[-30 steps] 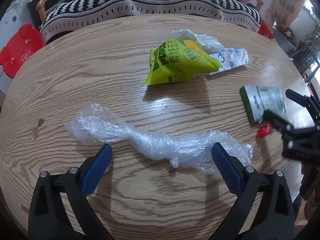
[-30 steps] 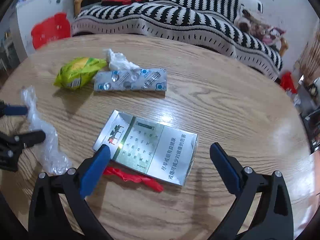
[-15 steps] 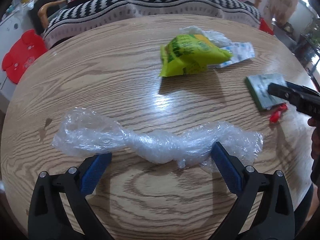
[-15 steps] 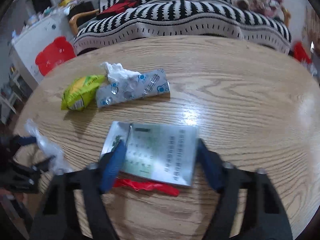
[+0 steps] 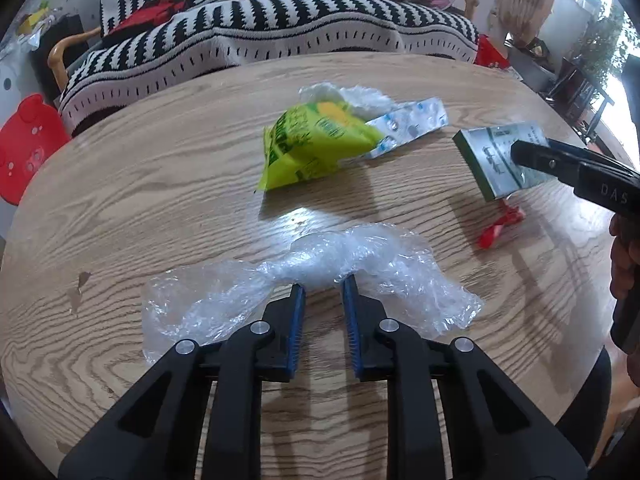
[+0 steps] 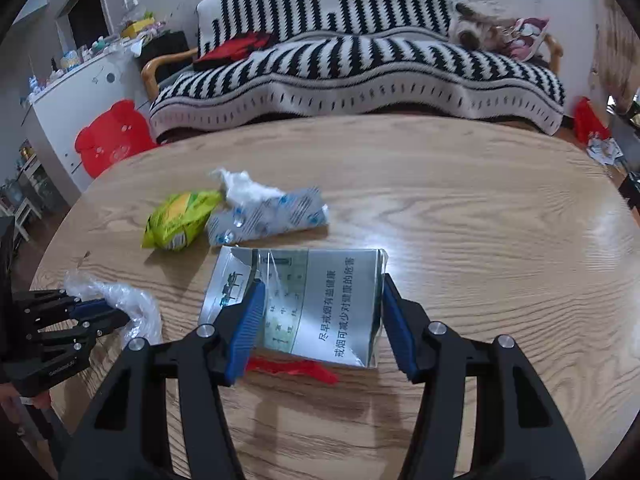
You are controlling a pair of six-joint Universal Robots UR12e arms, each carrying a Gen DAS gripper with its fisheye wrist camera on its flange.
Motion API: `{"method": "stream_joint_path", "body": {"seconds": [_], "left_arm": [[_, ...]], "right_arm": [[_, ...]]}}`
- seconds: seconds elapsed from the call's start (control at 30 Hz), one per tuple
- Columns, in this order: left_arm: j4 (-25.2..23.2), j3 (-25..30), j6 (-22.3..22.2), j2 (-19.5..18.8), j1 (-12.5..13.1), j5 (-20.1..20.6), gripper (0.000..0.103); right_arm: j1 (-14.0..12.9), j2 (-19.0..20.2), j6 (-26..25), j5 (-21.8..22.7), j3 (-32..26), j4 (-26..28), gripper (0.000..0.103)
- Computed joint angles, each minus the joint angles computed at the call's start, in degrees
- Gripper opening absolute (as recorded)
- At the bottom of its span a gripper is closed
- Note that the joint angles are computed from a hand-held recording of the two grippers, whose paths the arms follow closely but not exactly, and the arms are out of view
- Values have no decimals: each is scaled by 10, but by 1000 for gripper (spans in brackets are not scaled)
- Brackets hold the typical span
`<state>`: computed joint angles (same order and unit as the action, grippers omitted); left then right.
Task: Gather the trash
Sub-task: 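Grasp the clear plastic wrap with the left tool while the right tool grasps the white cigarette pack, then carry the plastic wrap and white cigarette pack over the black bin with both tools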
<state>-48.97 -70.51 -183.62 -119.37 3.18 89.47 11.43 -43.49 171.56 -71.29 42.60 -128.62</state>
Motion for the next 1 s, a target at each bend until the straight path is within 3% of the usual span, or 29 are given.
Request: {"method": "stream_joint_path", "body": {"seconds": [0.6,1.0], "left_arm": [[17,13,15,13,-32,3,17],[15,65,65,-14,-95,-21,16]], "right_arm": [[-45,-93,35,-45,135,-97,57],[-114,-198,58,-82,298,-173,57]]}}
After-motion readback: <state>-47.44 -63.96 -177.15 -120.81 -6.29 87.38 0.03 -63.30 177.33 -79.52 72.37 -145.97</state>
